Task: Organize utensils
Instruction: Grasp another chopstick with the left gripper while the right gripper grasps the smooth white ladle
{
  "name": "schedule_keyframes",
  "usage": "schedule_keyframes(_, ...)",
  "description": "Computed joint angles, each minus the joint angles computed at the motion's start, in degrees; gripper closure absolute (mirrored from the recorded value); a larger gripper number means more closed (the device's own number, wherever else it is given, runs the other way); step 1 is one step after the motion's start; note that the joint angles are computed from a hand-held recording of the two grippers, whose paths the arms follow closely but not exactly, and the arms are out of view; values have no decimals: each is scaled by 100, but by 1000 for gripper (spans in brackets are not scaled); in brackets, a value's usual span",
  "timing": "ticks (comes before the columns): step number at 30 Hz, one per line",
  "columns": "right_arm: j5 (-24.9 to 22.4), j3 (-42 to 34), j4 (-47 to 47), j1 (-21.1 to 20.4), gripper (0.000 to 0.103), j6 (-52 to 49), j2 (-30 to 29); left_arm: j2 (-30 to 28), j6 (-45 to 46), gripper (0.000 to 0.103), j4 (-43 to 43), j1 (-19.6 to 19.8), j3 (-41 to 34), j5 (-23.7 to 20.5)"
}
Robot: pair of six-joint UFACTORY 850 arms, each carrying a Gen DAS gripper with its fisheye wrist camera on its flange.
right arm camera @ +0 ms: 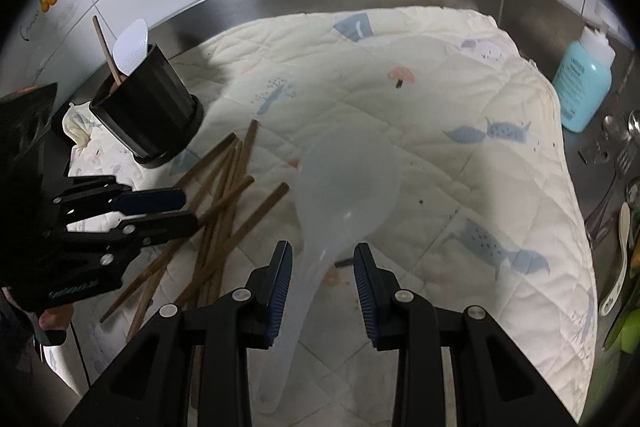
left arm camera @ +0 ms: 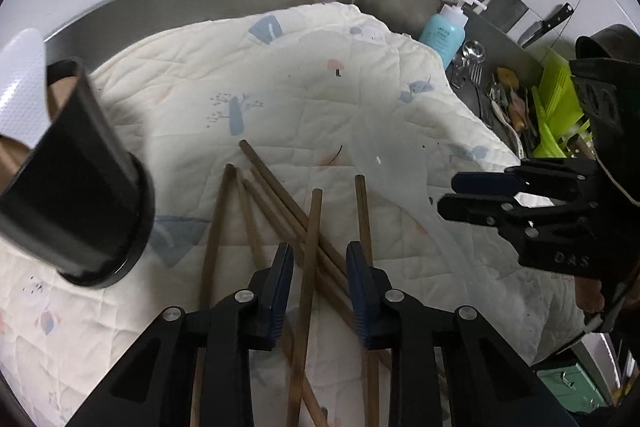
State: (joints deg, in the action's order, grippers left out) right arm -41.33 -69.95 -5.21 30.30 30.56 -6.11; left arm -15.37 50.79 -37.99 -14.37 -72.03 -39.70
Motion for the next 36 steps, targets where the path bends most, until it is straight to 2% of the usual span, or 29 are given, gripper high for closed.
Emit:
schedule_keyframes(7, 54, 33, 24, -19, 68, 93, 33, -213, -161, 76, 315, -124, -156, 80)
schedule_keyframes(11, -29, -9, -37, -19, 67, 151, -16, -291, -235, 85, 432, -153, -196, 60)
schedule_keyframes(15, -59, -1, -106, -32, 47, 288, -39, -313, -255, 94, 475, -181, -199, 144)
schedule_keyframes(23, -191, -160, -180, -13, 46, 334, -269, -272, -363, 96, 424, -172, -152, 237)
schedule_keyframes(36, -534, -520, -369, -11, 43, 288, -755, 33, 31, 96, -244, 36, -62, 188)
